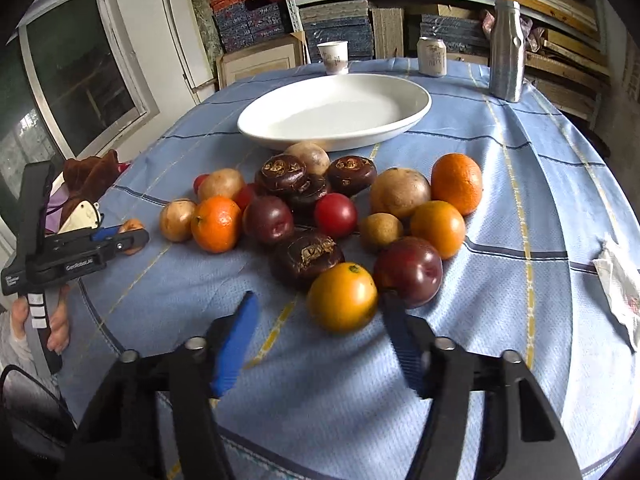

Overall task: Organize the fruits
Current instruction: 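Grasp the speckled apple with the left gripper while the right gripper grasps a yellow-orange fruit, then carry both fruits onto the white plate and open both grippers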

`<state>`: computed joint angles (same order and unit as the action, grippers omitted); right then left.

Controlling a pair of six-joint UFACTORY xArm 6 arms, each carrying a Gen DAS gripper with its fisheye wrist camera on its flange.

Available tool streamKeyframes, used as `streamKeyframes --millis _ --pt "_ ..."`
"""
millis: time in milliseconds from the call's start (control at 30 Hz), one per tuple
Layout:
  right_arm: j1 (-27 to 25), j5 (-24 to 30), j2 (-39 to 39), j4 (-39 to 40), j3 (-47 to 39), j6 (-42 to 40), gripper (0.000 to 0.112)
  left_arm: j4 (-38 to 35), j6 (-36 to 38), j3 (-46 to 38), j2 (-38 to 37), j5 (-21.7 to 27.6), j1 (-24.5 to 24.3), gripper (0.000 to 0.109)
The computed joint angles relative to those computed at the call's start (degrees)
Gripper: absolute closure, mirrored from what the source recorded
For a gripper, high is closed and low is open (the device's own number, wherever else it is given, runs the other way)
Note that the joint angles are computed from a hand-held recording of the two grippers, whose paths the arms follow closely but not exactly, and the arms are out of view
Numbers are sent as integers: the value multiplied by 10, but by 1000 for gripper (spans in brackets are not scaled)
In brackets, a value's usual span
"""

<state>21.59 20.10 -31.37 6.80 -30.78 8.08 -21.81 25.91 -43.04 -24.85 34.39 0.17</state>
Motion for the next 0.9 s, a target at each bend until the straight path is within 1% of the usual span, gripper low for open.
streamKeyframes --millis 67,133,200,267,400,500,567,633,667,700,767,833,900 --pt "0 -1 7 -1 -4 0 54 -2 2 0 -1 1 -1 71" --pt "-2 2 14 -8 -9 4 60 -4 5 0 -1 2 -2 71" --pt "-4 10 19 -7 -14 1 74 -8 8 -1 0 3 -2 71" --pt "-7 17 17 19 -12 -27 74 -9 8 -2 0 5 -2 71" --pt "-5 15 14 16 -10 -33 75 -5 11 -1 -3 4 -5 71" --pt "-6 12 -4 83 -10 -89 75 -4 12 -15 -1 21 -11 71" --pt "-10 13 -17 65 -23 -91 75 15 -6 -35 4 20 -21 71" --pt "-17 4 -23 38 -51 -87 75 28 -18 -74 20 13 -36 71" --pt "-20 3 -17 41 -70 -98 75 32 -26 -97 33 12 -42 71" --pt "-26 1 -3 45 -99 -112 75 41 -42 -138 60 14 -52 71" --pt "-36 0 36 45 -148 -121 75 63 -75 -202 107 12 -69 71" --pt "-48 11 103 53 -217 -132 75 83 -101 -261 157 15 -84 71" --pt "-57 24 162 57 -268 -135 75 95 -117 -334 224 31 -100 71"
